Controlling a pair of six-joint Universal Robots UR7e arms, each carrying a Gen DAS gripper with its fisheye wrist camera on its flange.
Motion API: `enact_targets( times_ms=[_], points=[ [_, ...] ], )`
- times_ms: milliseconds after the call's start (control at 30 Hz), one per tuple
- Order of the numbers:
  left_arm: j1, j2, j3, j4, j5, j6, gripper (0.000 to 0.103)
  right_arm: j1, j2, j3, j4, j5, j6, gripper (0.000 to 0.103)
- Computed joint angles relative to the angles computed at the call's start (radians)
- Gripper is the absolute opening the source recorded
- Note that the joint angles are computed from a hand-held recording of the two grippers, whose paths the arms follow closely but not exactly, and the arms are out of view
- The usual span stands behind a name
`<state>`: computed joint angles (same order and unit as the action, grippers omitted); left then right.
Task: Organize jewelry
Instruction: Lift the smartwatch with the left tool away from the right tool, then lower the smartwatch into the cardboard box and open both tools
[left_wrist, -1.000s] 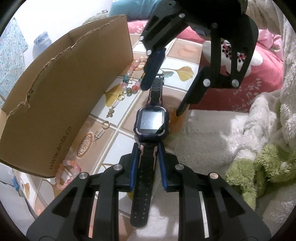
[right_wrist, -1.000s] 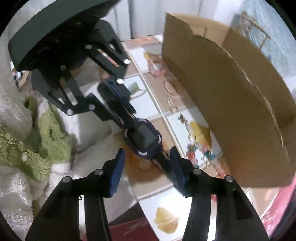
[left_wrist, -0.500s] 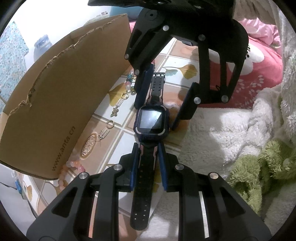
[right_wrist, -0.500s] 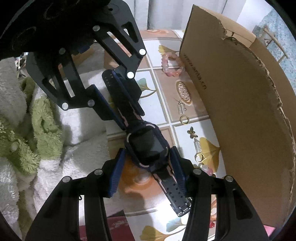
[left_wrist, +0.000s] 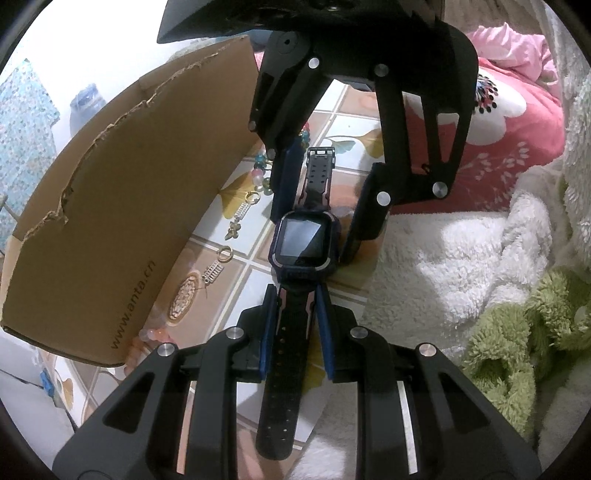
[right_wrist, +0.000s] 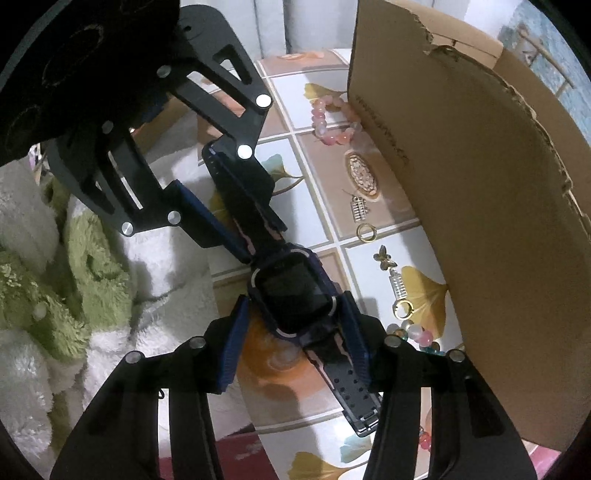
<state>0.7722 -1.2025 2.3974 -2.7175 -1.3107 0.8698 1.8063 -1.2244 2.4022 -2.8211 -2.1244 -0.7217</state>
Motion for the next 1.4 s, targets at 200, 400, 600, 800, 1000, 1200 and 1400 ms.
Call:
enact_targets(
  times_ms=[200,400,600,800,1000,1200,1400],
  points=[
    [-0.026,-0.026,0.045,-0.034,0.017,0.007,0.021,0.024,-0.007,0.029,-0.054,-0.020,0.003,0.045],
    [-0.069,-0.067,0.081,-0.054,0.037,-0.006,0.021,0.070,-0.017,0.058,-0.113,-0.056,0.007,0.045],
    [-0.137,-0.140,0.135,-0.070,0.062,-0.031,0.021,0.144,-0.052,0.084,-0.164,-0.106,0.000,0.045],
    [-0.232,-0.240,0.162,-0.075,0.108,-0.012,0.021,0.244,-0.082,0.107,-0.244,-0.178,-0.009,0.045],
    [-0.355,-0.333,0.180,-0.089,0.197,0.021,0.021,0.354,-0.112,0.089,-0.307,-0.272,-0.059,0.045],
    [-0.349,-0.258,0.109,-0.205,0.240,0.166,0.021,0.349,-0.100,0.003,-0.404,-0.302,-0.231,0.045],
    [-0.253,-0.058,-0.065,-0.312,0.234,0.304,0.021,0.257,-0.096,-0.124,-0.332,-0.247,-0.297,0.045]
  ],
)
